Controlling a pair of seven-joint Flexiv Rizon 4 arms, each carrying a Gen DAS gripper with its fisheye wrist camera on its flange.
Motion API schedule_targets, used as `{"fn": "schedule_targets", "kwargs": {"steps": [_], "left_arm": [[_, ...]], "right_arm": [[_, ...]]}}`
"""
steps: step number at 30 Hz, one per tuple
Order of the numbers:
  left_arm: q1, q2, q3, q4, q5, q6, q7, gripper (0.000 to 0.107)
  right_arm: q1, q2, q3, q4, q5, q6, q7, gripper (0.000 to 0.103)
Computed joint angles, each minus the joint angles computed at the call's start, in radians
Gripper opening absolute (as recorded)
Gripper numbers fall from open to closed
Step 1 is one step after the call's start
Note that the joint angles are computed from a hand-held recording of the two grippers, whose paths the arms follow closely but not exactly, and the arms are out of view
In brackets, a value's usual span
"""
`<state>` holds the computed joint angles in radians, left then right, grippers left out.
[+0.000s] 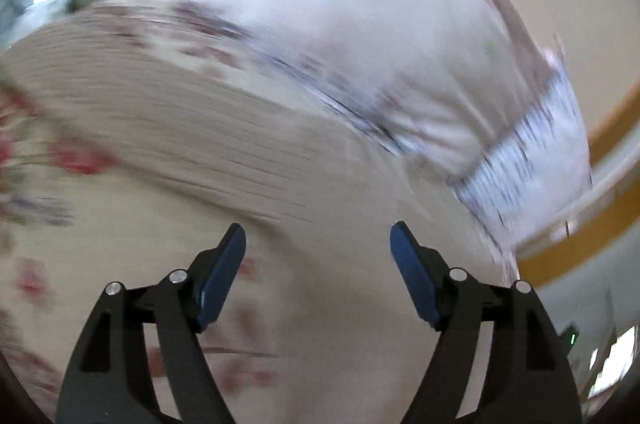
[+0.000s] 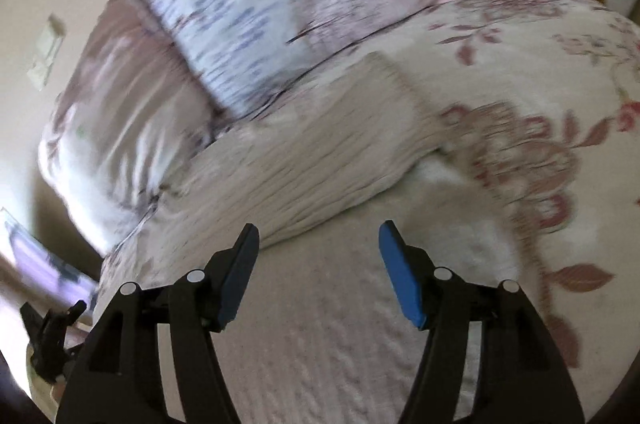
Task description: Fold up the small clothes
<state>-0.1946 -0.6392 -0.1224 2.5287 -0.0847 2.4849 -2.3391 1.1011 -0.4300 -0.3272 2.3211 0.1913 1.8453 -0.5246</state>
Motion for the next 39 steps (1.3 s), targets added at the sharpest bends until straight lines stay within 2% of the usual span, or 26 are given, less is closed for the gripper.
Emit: {"fn": "schedule_targets", "kwargs": {"steps": [2,3,5,7,12,14,17,20,21,22,23,25,28,31,34,39], "left_arm": [[0.047,0.002,0.010,0.058,0.004,0.038,-0.065,0.073],[0.101,-0.021,0.010,0.079,0.050,0.083,-0.117,0.072],[0.158,-0.047,0.012,0.096,0.094,0.118,-0.170,0.071],[0.219,-0.086,0.009,0.100,0.141,0.157,-0.231,0.070],[0.292,-0.179,0.018,0.085,0.187,0.303,-0.332,0.067],[0.313,-0.185,0.016,0.080,0.191,0.311,-0.347,0.063],[0.354,-0.200,0.010,0.065,0.215,0.314,-0.372,0.051],[0.385,-0.224,0.000,0.042,0.239,0.308,-0.394,0.030],[0.402,-0.242,-0.005,0.029,0.261,0.312,-0.404,0.016],[0.417,-0.254,-0.011,0.019,0.278,0.307,-0.410,0.008],[0.421,-0.259,-0.012,0.016,0.280,0.308,-0.411,0.008],[0.379,-0.234,-0.004,0.028,0.222,0.314,-0.394,0.007],[0.283,-0.141,0.010,0.037,0.127,0.287,-0.323,0.007],[0.226,-0.080,-0.003,-0.006,0.138,0.265,-0.260,0.007],[0.152,-0.035,-0.030,-0.078,0.144,0.191,-0.174,0.007],[0.067,-0.057,-0.097,-0.250,0.198,0.023,-0.057,0.007]], "right_arm": [[-0.055,-0.007,0.062,-0.014,-0.022,0.008,-0.011,0.064],[-0.069,-0.012,0.080,-0.021,-0.026,0.009,-0.013,0.064],[-0.101,-0.022,0.119,-0.032,-0.033,0.017,-0.020,0.064],[-0.092,-0.025,0.112,-0.035,-0.030,0.014,-0.027,0.064],[-0.101,-0.028,0.126,-0.035,-0.024,0.024,-0.043,0.065],[-0.099,-0.030,0.125,-0.038,-0.021,0.024,-0.050,0.066],[-0.098,-0.033,0.129,-0.039,-0.013,0.030,-0.056,0.066],[-0.109,-0.036,0.141,-0.042,-0.007,0.037,-0.062,0.066],[-0.114,-0.037,0.147,-0.043,-0.006,0.039,-0.064,0.066],[-0.120,-0.038,0.154,-0.044,-0.005,0.043,-0.066,0.066],[-0.126,-0.040,0.161,-0.045,-0.004,0.047,-0.069,0.067],[-0.135,-0.041,0.172,-0.046,0.001,0.053,-0.074,0.067],[-0.152,-0.043,0.191,-0.050,0.004,0.059,-0.082,0.068],[-0.158,-0.044,0.199,-0.053,0.009,0.061,-0.089,0.069],[-0.162,-0.043,0.205,-0.054,0.013,0.062,-0.093,0.069],[-0.159,-0.041,0.204,-0.054,0.019,0.058,-0.098,0.069]]}}
